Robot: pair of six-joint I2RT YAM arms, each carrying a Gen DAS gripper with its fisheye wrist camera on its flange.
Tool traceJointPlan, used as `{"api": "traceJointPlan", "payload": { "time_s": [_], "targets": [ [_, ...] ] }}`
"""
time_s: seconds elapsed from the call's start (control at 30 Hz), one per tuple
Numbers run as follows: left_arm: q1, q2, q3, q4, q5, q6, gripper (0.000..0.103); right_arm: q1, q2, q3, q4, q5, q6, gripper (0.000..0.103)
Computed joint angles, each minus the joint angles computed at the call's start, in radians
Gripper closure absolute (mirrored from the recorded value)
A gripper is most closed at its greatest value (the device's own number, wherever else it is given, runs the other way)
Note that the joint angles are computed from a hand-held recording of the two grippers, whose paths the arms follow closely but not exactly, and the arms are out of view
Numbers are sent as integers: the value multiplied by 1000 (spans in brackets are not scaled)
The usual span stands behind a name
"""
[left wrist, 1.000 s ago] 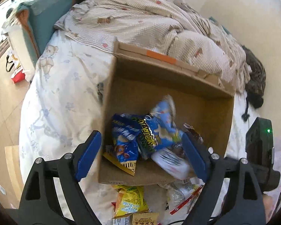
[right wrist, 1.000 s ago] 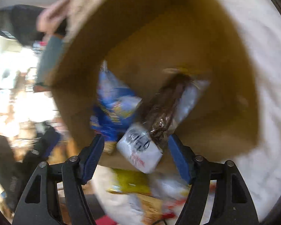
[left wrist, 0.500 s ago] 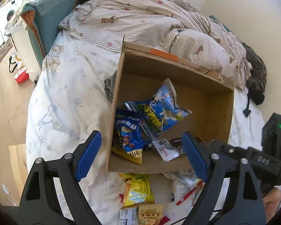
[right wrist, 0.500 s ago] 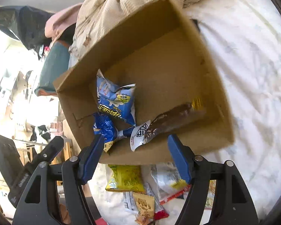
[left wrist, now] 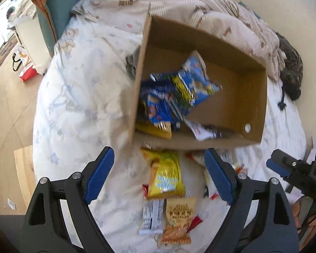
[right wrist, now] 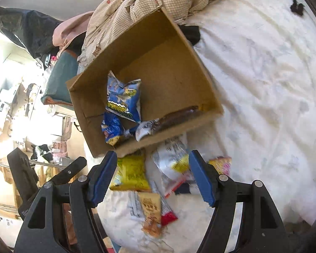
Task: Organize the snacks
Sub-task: 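Grasp the yellow chip bag with the left gripper and lift it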
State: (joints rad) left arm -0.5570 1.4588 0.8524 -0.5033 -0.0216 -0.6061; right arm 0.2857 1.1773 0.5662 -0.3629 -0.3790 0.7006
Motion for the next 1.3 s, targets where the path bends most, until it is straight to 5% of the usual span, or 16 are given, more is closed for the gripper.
{"api": "traceJointPlan", "payload": {
  "time_s": [0.27,0.57,0.83,0.87,0.97,1.3],
  "targets": [
    [-40,53,-5,12,6,-7,18,5,-58,-85,-140,101,-33,30],
    [-75,302,85,31,53,-6,18,-58,-91,-132,-151,64,-53,30],
    [-91,398,107,150,60,-14,18,-69,-103,-130,-171,74,-60,30],
    [-90,403,110,151,61,-14,22,-76,-103,-130,-175,72,-63,30],
    [-93,420,132,106,56,-3,61,-83,-105,-127,-178,74,-65,30],
    [-96,163,7,-1,89,9,70,-62,-108,-123,-171,68,-41,30]
  ]
}}
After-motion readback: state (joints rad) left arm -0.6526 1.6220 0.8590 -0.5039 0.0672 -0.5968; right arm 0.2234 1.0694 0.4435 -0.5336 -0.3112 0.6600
